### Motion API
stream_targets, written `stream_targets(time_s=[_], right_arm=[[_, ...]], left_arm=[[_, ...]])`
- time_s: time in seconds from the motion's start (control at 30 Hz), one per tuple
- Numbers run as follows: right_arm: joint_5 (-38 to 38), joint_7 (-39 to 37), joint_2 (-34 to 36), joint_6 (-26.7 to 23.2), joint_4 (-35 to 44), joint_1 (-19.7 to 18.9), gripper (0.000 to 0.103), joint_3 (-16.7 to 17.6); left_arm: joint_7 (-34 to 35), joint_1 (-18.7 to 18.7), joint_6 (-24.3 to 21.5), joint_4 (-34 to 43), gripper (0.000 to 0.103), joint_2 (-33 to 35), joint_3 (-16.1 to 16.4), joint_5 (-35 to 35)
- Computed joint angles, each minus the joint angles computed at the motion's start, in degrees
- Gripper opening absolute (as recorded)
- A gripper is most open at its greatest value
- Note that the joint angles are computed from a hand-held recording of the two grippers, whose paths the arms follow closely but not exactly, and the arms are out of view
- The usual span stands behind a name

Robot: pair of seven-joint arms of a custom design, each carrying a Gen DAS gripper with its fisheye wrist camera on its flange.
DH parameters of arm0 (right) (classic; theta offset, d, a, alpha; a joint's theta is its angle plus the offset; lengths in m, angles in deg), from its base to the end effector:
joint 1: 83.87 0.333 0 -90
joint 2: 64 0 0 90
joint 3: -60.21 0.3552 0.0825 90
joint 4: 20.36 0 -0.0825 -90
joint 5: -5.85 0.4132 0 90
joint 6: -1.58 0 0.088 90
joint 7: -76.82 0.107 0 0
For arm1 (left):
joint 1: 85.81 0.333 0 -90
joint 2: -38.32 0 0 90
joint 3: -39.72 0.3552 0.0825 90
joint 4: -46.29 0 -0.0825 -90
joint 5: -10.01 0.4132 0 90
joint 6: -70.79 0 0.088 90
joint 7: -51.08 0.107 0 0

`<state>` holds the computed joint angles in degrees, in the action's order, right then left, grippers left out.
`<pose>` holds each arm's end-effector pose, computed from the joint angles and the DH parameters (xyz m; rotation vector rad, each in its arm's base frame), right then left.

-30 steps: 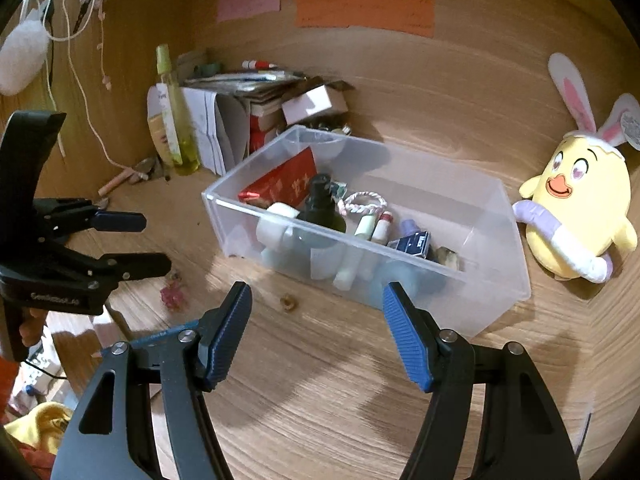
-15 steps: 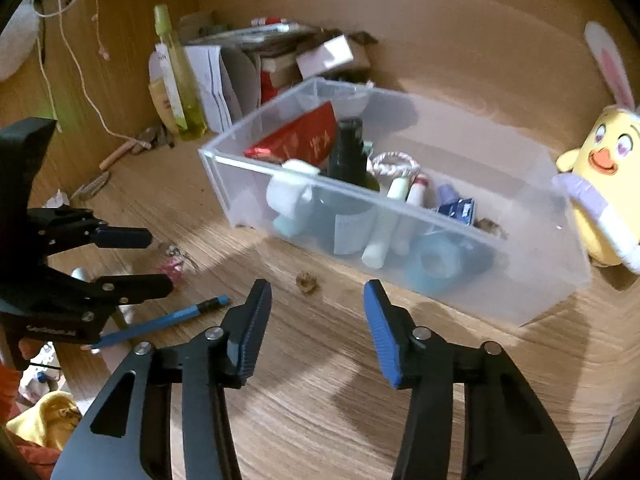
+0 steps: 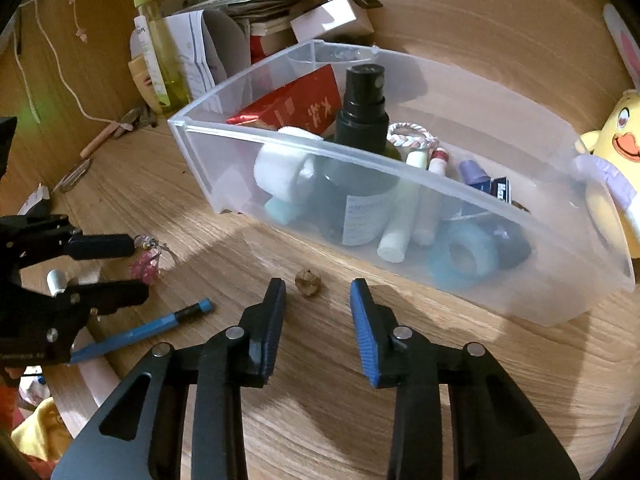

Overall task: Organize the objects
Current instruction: 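Grasp the pink keychain charm with the left tool while the right tool grasps the brown bead, then carry the charm over the box with the left tool while the right tool carries the bead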

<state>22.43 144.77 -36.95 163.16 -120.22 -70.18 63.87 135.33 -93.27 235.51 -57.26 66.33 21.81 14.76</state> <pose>0.7191 0.2026 0.3902 -2.1530 1.3889 -0.4053 0.6749 -0.2913 0.3691 -1.6230 2.2863 -0.8215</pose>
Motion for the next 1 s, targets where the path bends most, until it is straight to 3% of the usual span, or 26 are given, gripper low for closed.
stream_targets(time_s=[0.2, 0.3, 0.4, 1.0], right_arm=[[-1.92, 1.5, 0.83, -0.02, 1.17, 1.47, 0.024, -1.25], [-3.23, 2.07, 0.8, 0.72, 0.92, 2.18, 0.018, -1.82], [-3.52, 2.11, 0.6, 1.03, 0.6, 2.11, 0.012, -1.54], [3.29, -2.31, -0.66, 2.95, -0.38, -1.71, 0.012, 2.71]], left_arm=[[0.16, 0.47, 0.65, 0.11, 0.025, 0.31, -0.69, -0.5], [0.93, 1.63, 1.02, -0.18, 0.024, 0.32, -1.83, -1.66], [0.08, 0.94, 1.55, -0.49, 0.024, 0.11, -0.97, -1.45], [-4.15, 1.47, 6.2, -2.31, 0.024, -2.16, 0.08, 0.48]])
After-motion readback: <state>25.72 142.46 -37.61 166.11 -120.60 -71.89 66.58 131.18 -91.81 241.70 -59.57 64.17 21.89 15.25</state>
